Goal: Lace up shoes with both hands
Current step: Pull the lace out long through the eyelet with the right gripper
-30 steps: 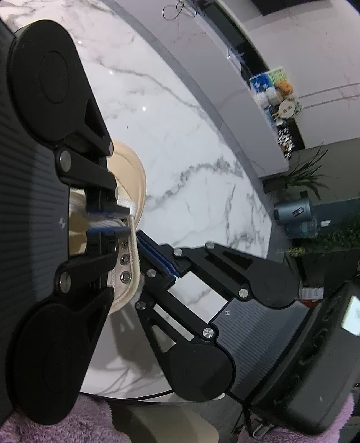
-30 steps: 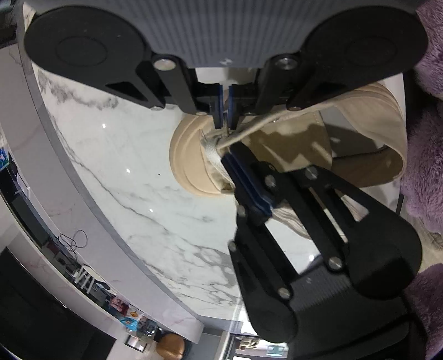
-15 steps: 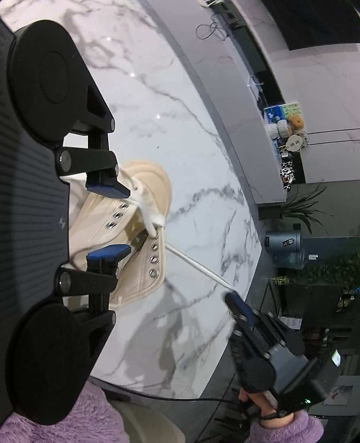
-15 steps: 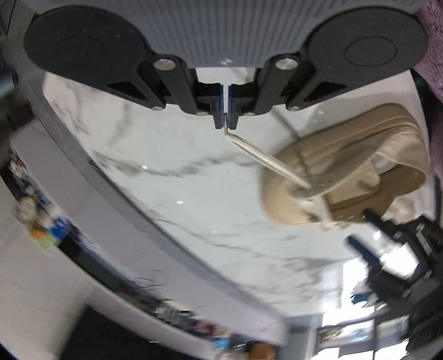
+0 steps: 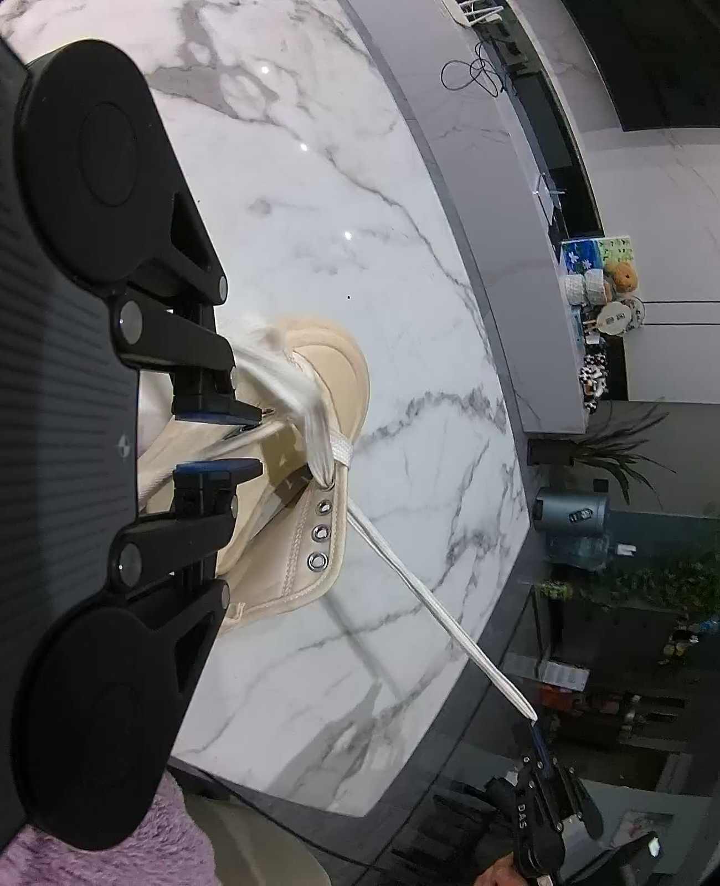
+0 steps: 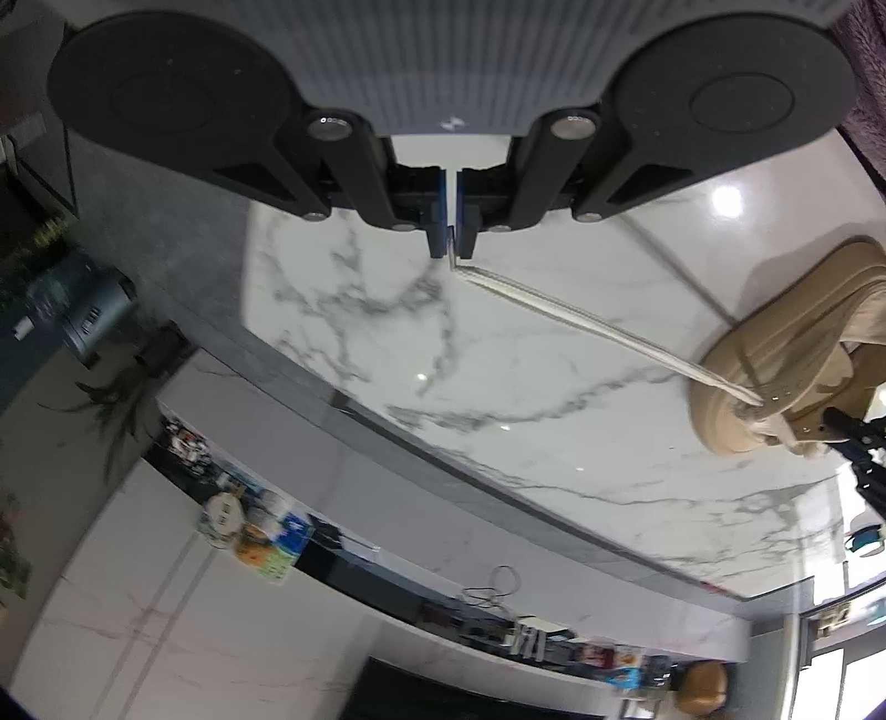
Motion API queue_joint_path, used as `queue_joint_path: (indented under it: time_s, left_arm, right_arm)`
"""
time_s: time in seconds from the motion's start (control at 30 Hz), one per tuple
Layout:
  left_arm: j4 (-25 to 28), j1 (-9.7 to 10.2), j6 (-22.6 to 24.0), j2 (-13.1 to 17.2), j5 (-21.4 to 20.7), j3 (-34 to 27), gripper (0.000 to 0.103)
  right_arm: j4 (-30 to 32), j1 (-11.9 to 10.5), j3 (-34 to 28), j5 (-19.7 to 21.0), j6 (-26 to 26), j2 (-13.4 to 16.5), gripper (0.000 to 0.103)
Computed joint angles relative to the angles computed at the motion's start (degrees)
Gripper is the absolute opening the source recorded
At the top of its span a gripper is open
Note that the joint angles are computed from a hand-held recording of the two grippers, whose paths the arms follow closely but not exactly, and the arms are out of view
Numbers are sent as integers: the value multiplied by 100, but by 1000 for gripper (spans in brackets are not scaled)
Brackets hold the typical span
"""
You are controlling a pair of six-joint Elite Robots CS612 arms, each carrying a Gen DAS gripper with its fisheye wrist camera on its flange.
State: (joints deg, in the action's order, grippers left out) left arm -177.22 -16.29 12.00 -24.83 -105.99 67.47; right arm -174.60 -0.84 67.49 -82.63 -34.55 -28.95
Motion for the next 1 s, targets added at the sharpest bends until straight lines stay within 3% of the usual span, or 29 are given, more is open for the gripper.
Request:
queue_joint_path:
  time_s: [0.13, 0.33, 0.57, 0.67, 0.83, 1.0]
  left_arm:
    - [-120, 131, -430, 10, -212, 14, 23]
    - [-360, 141, -151, -57, -5, 146, 49]
    - [-197, 215, -84, 32, -333, -132, 43]
    - [-87, 199, 135, -2, -150, -155, 36]
    - [255, 167, 375, 56, 15, -308, 33]
    - [416, 155, 207, 262, -145, -595, 17]
  right_arm:
    - [-76, -23, 73, -112, 171, -36, 3]
    - [-72, -39, 97, -157, 289, -31, 3]
    - [-29, -29, 147, -186, 332, -36, 3]
    - [-6, -31, 182, -156, 359, -49, 3]
    - [-19, -30, 171, -143, 434, -30, 3]
    - [-26, -11, 167, -167, 467, -12, 3]
